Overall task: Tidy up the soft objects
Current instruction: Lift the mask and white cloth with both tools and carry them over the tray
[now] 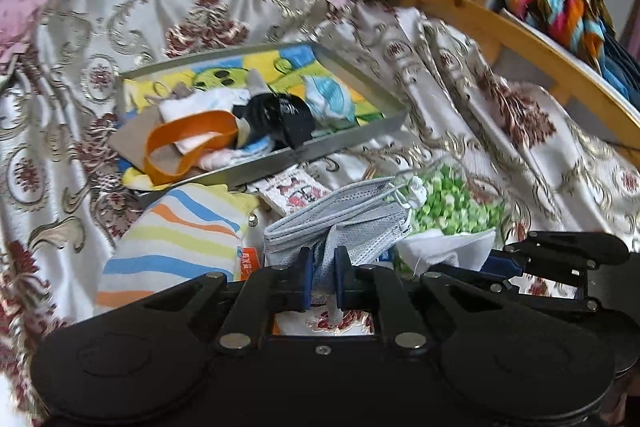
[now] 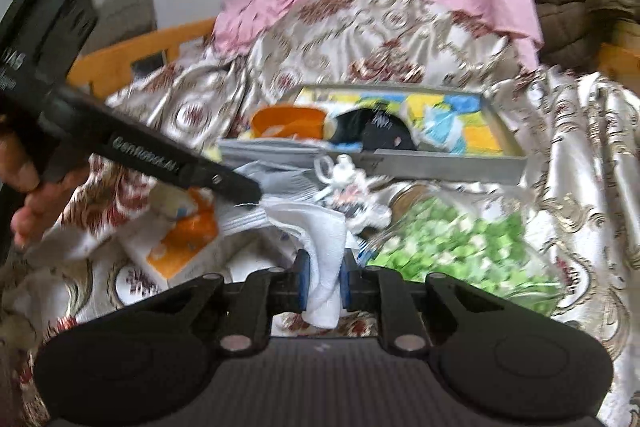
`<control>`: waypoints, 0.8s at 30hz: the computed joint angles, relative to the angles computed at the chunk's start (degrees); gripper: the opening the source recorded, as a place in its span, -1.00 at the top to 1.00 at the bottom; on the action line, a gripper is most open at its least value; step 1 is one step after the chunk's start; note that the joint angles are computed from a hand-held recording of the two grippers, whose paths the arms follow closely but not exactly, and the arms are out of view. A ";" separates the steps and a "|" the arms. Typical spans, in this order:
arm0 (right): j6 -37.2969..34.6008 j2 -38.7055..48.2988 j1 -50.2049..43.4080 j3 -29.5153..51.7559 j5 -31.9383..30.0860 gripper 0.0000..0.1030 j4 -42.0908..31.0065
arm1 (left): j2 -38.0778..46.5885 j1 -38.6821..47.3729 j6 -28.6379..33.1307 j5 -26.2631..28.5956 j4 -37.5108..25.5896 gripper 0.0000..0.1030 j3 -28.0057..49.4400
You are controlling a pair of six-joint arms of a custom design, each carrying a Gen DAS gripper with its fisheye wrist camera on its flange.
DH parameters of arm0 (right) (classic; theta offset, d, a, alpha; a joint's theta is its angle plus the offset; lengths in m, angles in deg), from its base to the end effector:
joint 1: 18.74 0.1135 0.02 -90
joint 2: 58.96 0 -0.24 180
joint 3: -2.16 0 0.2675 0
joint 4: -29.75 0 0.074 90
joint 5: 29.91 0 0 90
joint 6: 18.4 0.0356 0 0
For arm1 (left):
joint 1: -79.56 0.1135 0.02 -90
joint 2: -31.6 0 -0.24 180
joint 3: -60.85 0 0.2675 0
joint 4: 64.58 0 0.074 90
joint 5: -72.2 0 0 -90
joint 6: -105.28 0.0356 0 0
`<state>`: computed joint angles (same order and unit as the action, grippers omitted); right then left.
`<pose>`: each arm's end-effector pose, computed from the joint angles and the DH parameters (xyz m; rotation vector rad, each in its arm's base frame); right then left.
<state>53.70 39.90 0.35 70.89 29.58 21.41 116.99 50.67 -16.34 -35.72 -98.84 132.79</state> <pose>0.3440 0.1382 0.1512 -0.9641 1.9772 0.6057 0.2973 -0.1515 0.2107 -0.1994 2.3474 -0.1380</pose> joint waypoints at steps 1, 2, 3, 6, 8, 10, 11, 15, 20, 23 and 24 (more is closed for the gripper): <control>0.68 -0.34 -0.35 -0.35 -0.33 0.68 0.71 | -0.12 -0.68 -0.82 -1.37 -0.87 0.78 0.57; 1.48 -0.82 -0.75 -0.77 -0.77 0.68 1.44 | -0.26 -1.23 -1.35 -2.51 -1.51 0.78 1.00; 2.22 -1.27 -1.08 -1.21 -1.01 0.68 2.22 | -0.45 -1.76 -1.56 -3.84 -2.00 0.78 1.29; 3.99 -2.57 -1.70 -2.75 -1.24 0.68 4.78 | -1.06 -3.53 -0.86 -8.48 -1.96 0.78 1.22; 5.23 -3.12 -2.27 -3.26 -1.91 0.68 5.96 | -1.78 -4.01 -0.80 -10.41 -1.00 0.78 0.64; 6.19 -3.49 -2.66 -3.56 -2.91 0.68 6.89 | -2.23 -4.36 -0.41 -12.64 0.06 0.78 0.30; 6.32 -3.76 -2.63 -3.85 -3.07 0.68 7.35 | -2.26 -4.53 -0.11 -13.78 0.53 0.78 0.26; 6.34 -4.24 -2.31 -4.21 -3.52 0.68 8.42 | -1.90 -4.28 0.72 -15.96 1.97 0.78 0.69; 7.22 -3.08 -1.45 -3.16 -3.21 0.68 9.43 | -1.04 -3.10 2.09 -15.90 3.69 0.78 0.88; 7.59 -2.22 -1.44 -2.67 -3.41 0.68 9.99 | -0.38 -2.59 2.81 -16.24 4.86 0.78 1.03; 7.68 -2.03 -1.40 -2.53 -3.32 0.68 10.03 | -0.22 -2.51 3.11 -16.53 5.39 0.78 0.92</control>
<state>61.39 37.87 -1.06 68.36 26.26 31.45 116.77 48.15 -13.24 -52.25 -93.45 133.71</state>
